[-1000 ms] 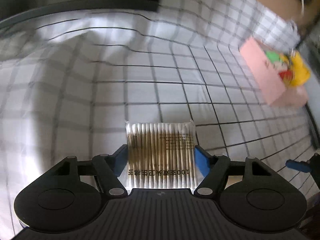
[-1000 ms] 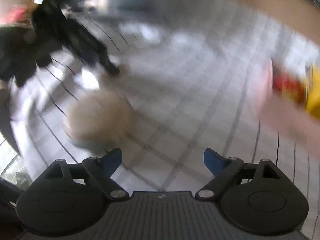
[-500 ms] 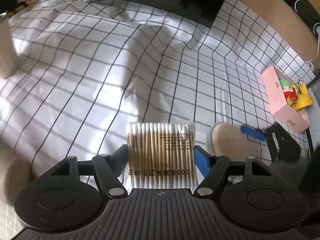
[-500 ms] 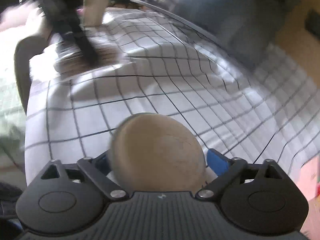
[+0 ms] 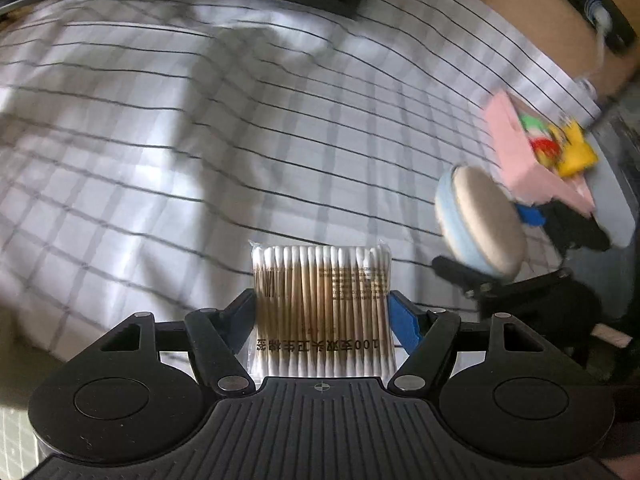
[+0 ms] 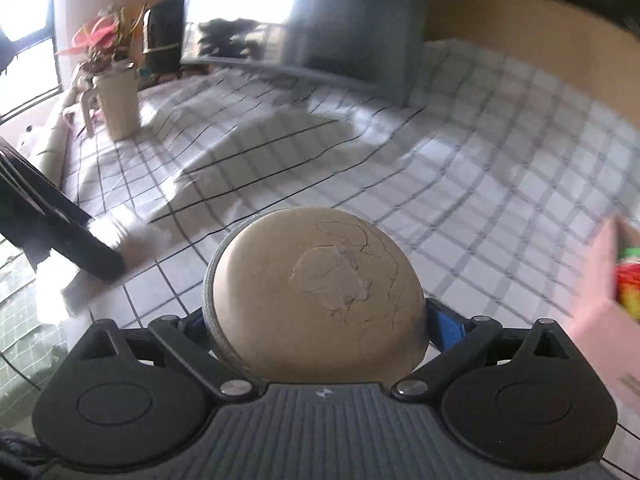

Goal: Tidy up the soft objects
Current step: 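Grasp the round beige pouch with the right tool while the left tool holds the swabs, then drop the swab pack into the pink box with the left tool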

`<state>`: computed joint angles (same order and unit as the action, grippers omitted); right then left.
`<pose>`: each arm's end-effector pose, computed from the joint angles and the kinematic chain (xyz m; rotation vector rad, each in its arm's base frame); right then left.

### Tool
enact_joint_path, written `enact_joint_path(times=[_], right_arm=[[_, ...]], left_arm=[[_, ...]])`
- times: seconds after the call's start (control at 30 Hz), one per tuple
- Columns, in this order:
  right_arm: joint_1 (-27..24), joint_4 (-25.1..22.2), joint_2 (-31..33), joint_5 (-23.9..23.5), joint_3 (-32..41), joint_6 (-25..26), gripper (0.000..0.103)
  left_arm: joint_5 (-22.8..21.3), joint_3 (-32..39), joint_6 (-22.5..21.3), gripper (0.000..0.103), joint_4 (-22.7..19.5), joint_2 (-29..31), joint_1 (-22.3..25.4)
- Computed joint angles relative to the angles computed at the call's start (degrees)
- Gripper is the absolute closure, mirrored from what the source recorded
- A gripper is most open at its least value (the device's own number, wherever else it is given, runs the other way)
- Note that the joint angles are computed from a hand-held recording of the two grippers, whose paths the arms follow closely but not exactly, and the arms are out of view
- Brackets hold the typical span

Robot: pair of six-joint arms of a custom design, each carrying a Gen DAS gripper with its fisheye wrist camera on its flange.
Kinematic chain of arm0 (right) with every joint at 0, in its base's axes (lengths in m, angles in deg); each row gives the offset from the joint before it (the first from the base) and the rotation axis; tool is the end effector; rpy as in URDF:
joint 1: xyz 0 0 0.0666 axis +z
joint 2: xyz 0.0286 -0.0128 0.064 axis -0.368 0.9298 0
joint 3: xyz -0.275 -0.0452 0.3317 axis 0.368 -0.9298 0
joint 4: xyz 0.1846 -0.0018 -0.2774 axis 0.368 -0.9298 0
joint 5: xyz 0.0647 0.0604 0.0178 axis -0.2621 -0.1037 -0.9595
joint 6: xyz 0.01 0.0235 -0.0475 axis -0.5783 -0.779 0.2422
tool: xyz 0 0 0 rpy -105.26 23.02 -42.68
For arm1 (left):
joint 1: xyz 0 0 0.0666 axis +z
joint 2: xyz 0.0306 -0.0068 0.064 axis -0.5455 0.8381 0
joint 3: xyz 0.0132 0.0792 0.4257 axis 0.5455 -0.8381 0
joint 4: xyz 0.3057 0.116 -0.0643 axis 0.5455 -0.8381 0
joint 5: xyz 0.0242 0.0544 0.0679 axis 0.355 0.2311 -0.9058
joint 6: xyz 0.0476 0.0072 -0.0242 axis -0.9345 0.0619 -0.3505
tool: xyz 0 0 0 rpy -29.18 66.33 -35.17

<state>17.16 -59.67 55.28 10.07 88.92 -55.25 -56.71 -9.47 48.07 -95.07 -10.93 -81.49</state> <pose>0.3937 0.3315 0.3346 -1.2907 1.9321 0.5875 0.2452 -0.2564 0.4032 -0.6939 2.5240 -0.1887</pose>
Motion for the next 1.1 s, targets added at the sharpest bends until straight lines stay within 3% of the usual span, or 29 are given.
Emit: enact_joint_path(times=[0.23, 0.33, 0.47, 0.53, 0.63, 0.7, 0.77, 0.9, 0.93, 1.0, 1.1], right_arm=[[-8.04, 0.60, -8.27, 6.13, -7.44, -1.61, 0.003], [-11.73, 2.01, -11.00, 9.66, -10.95, -2.91, 0.003], [-16.07, 2.89, -13.22, 11.53, -14.10, -5.49, 0.003], [-17.49, 3.82, -14.37, 12.52, -15.50, -6.41, 0.003], [-18.99, 4.94, -15.76, 13.73, -16.83, -5.96, 0.003], [-19.72, 4.77, -16.11, 14.45, -17.17, -5.63, 0.003], [-20.46, 3.92, -16.11, 14.64, -17.20, -5.44, 0.003], [-20.76, 3.27, -15.84, 15.61, -17.63, -4.87, 0.003], [-20.92, 3.36, -16.04, 15.71, -17.98, -4.83, 0.003], [-21.42, 3.43, -15.64, 15.62, -17.87, -5.29, 0.003], [-21.70, 3.81, -14.83, 15.96, -17.06, -5.80, 0.003]], left_arm=[[10.23, 5.79, -16.91, 0.028, 10.83, 6.81, 5.26], [13.83, 14.35, -25.80, 0.028, 11.89, 11.79, 8.39], [14.63, 29.54, -34.74, 0.028, 12.47, 20.07, 12.04], [16.79, 36.41, -35.43, 0.028, 14.29, 24.42, 14.16], [22.79, 46.13, -30.44, 0.027, 18.54, 31.95, 17.68], [25.71, 52.96, -27.52, 0.027, 19.07, 37.67, 19.28], [26.25, 60.87, -26.13, 0.027, 15.47, 43.93, 20.37], [26.15, 76.43, -25.16, 0.022, 1.64, 55.38, 21.29], [26.59, 76.42, -25.23, 0.021, 1.42, 56.11, 21.27], [27.14, 73.09, -25.50, 0.020, 4.85, 55.05, 21.08], [27.29, 74.75, -28.78, 0.021, 2.93, 54.84, 20.72]])
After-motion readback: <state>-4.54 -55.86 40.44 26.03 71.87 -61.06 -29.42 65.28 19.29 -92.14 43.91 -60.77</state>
